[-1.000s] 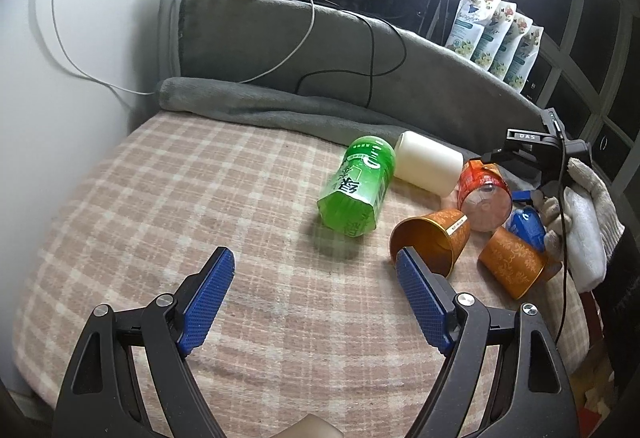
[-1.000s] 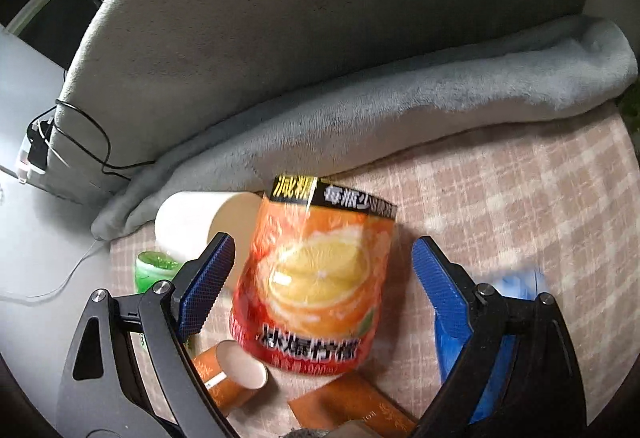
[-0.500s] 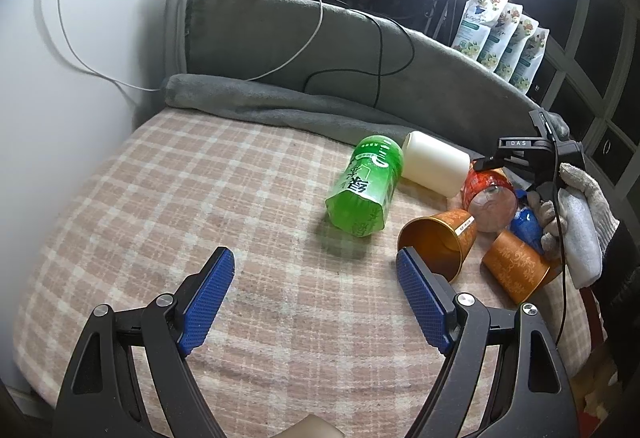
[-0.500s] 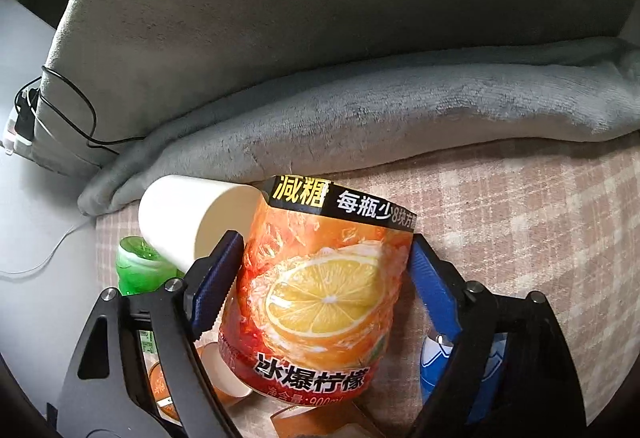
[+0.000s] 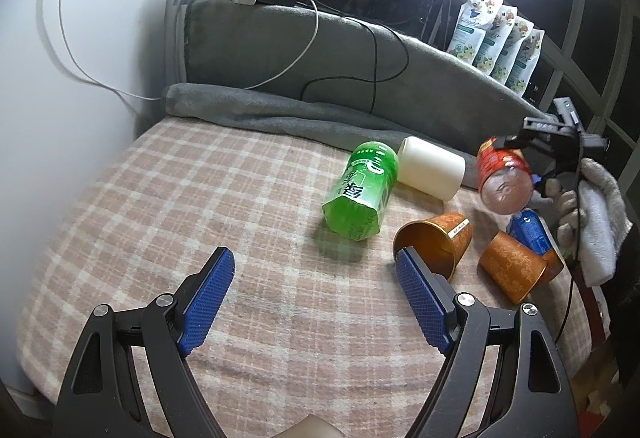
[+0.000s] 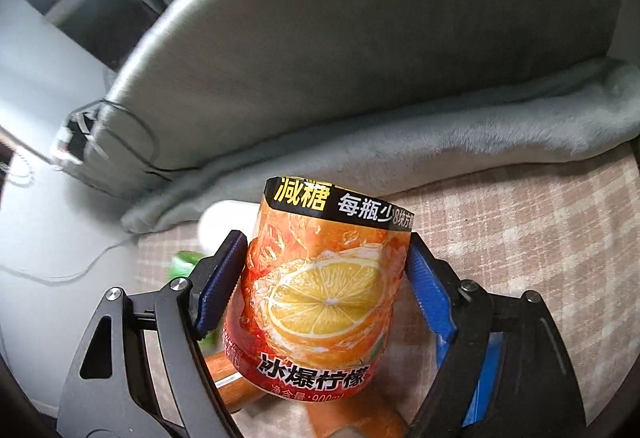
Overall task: Flip cup upright
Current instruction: 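Lift the lemon-tea cup with the right gripper toward the left gripper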
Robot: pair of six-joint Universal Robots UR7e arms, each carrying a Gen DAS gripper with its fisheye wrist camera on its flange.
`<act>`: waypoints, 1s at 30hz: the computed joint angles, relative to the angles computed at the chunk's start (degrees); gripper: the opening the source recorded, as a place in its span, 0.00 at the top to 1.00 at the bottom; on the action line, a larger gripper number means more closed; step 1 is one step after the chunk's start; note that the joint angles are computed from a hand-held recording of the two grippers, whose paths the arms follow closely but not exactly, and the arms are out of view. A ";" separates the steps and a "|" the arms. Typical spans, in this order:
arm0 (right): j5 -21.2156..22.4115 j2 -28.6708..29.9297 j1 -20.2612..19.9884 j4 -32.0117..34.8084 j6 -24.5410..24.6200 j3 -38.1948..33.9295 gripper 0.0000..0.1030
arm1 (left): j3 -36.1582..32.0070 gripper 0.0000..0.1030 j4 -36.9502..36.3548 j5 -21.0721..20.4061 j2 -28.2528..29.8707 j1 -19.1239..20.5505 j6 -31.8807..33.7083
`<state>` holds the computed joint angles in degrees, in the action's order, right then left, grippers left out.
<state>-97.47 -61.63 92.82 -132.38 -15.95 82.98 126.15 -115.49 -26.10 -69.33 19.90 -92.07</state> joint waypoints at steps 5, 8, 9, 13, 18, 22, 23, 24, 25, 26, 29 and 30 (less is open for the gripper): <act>3.36 -4.96 0.58 1.71 -4.15 4.07 0.21 | 0.06 0.19 -1.82 -0.33 0.23 -0.32 1.29; 4.50 -8.39 0.97 3.63 -7.04 7.29 0.21 | 0.44 0.19 -4.98 -0.90 0.43 -0.49 3.50; 4.76 -9.46 0.99 4.43 -8.10 8.51 0.21 | 0.42 0.19 -5.75 -1.05 0.57 -0.50 4.13; 5.20 -13.45 0.79 8.21 -10.99 13.20 0.21 | 0.19 0.19 -8.77 -1.83 1.29 -0.64 7.15; 2.94 -15.60 0.68 11.26 -13.20 18.72 0.21 | 0.84 0.19 -14.75 -3.54 1.73 -0.59 11.35; 0.90 -15.82 0.36 11.44 -12.48 21.84 0.20 | 1.05 0.19 -17.91 -5.48 2.00 -0.12 13.51; 0.36 -15.76 0.19 11.26 -12.37 22.51 0.20 | 0.75 0.19 -18.08 -6.27 2.22 0.13 14.03; -0.22 -15.49 0.03 11.45 -12.12 22.91 0.20 | 0.59 0.19 -18.53 -6.78 2.47 0.24 14.60; -0.72 -15.01 -0.01 11.72 -11.81 23.10 0.20 | 0.44 0.19 -19.46 -7.47 2.81 0.39 15.63; -1.12 -14.74 -0.14 11.83 -11.68 23.43 0.20 | 0.37 0.19 -21.09 -8.26 3.26 0.54 17.01; -1.84 -14.47 -0.33 11.55 -11.31 24.05 0.17 | 0.40 0.19 -26.44 -11.11 4.45 1.21 20.83; -1.98 -14.52 -0.30 10.88 -11.18 24.41 0.17 | 0.38 0.19 -27.93 -11.96 4.87 1.49 21.61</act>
<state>-99.45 -76.15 92.51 -121.50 -27.13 107.40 126.52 -143.42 -38.07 -64.47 21.39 -70.46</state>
